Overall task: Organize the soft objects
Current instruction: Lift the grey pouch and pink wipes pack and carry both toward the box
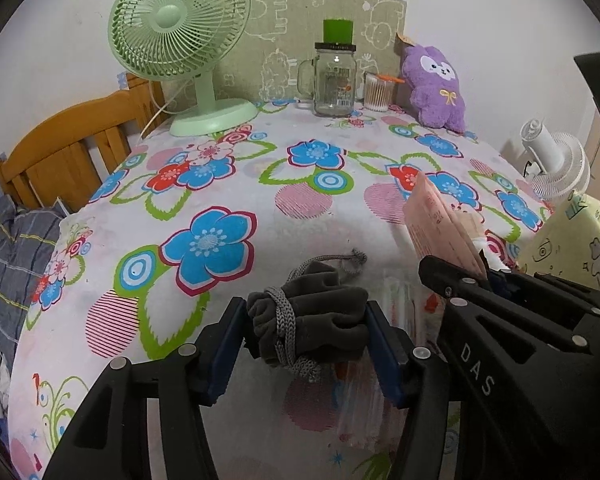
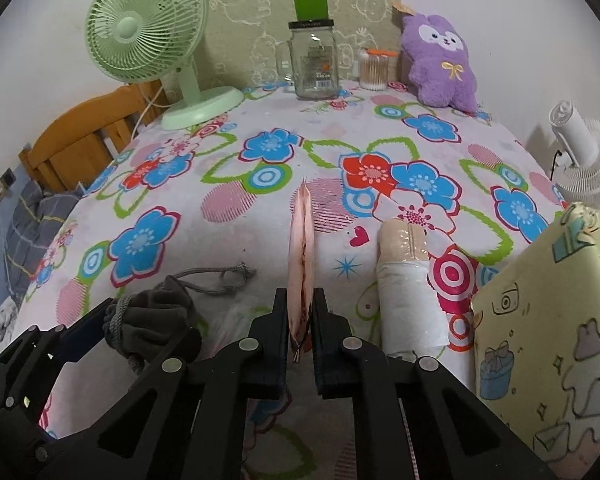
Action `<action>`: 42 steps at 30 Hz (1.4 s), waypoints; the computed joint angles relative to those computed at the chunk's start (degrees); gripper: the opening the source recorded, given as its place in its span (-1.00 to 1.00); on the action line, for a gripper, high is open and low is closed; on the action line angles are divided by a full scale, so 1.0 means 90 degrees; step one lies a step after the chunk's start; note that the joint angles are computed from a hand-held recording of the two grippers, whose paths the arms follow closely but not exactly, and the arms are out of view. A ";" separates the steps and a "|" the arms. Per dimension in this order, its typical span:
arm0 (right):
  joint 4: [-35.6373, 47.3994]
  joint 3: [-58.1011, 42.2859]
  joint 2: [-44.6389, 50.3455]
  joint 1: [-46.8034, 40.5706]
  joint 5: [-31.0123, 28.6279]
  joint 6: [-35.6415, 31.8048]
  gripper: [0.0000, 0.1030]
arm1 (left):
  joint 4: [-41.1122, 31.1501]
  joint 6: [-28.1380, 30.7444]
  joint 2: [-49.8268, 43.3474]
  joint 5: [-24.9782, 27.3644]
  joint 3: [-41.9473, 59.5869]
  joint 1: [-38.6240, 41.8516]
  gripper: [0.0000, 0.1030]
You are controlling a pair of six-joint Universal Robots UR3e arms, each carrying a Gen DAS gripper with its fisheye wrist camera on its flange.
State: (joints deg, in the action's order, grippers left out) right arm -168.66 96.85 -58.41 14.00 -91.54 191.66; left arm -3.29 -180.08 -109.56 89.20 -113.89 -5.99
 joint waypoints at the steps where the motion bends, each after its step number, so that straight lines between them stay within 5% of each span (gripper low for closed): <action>1: -0.0031 0.0052 -0.0062 0.0011 -0.0002 -0.0005 -0.76 | 0.0022 -0.0008 0.0041 0.0008 -0.0032 -0.0005 0.16; 42: -0.0835 0.2373 -0.2822 0.0194 -0.0321 -0.0218 -0.76 | 0.0389 -0.0411 0.2129 0.0535 -0.1324 -0.0698 0.14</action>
